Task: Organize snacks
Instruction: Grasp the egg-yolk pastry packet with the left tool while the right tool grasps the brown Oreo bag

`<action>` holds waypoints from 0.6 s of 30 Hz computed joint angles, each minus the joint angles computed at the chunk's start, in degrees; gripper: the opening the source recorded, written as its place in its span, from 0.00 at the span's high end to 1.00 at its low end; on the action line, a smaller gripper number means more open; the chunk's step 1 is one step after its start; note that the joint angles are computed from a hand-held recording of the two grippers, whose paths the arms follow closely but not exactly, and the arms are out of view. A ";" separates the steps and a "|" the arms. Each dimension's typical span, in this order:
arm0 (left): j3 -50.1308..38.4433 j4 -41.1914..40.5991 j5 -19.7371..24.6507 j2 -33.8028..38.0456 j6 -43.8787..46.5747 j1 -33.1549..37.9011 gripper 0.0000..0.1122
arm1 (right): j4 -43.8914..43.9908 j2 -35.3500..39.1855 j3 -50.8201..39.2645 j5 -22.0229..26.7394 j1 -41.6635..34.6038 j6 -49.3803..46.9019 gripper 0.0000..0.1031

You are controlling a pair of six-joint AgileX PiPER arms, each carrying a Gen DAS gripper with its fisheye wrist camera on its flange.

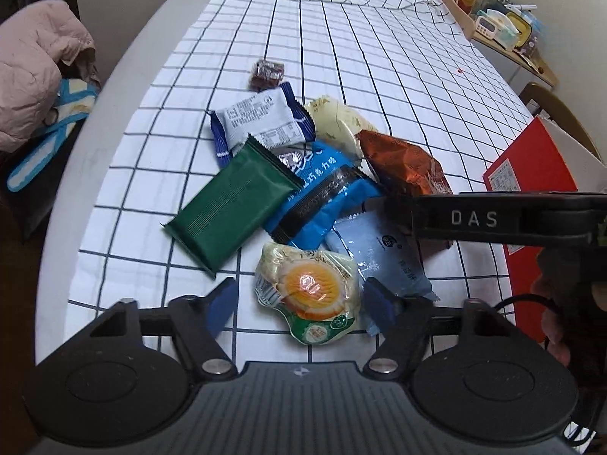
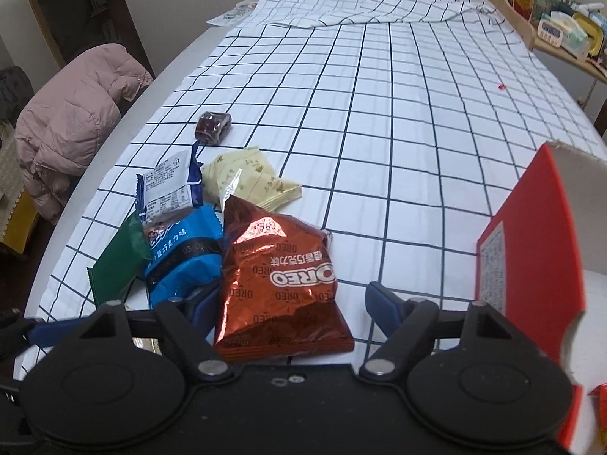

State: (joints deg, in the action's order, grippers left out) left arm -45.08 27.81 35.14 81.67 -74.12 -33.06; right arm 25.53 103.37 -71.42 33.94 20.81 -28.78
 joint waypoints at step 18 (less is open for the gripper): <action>2.73 -1.00 -3.35 -2.05 -0.46 1.16 0.60 | 1.92 -3.69 3.81 -1.58 -0.59 -2.84 0.56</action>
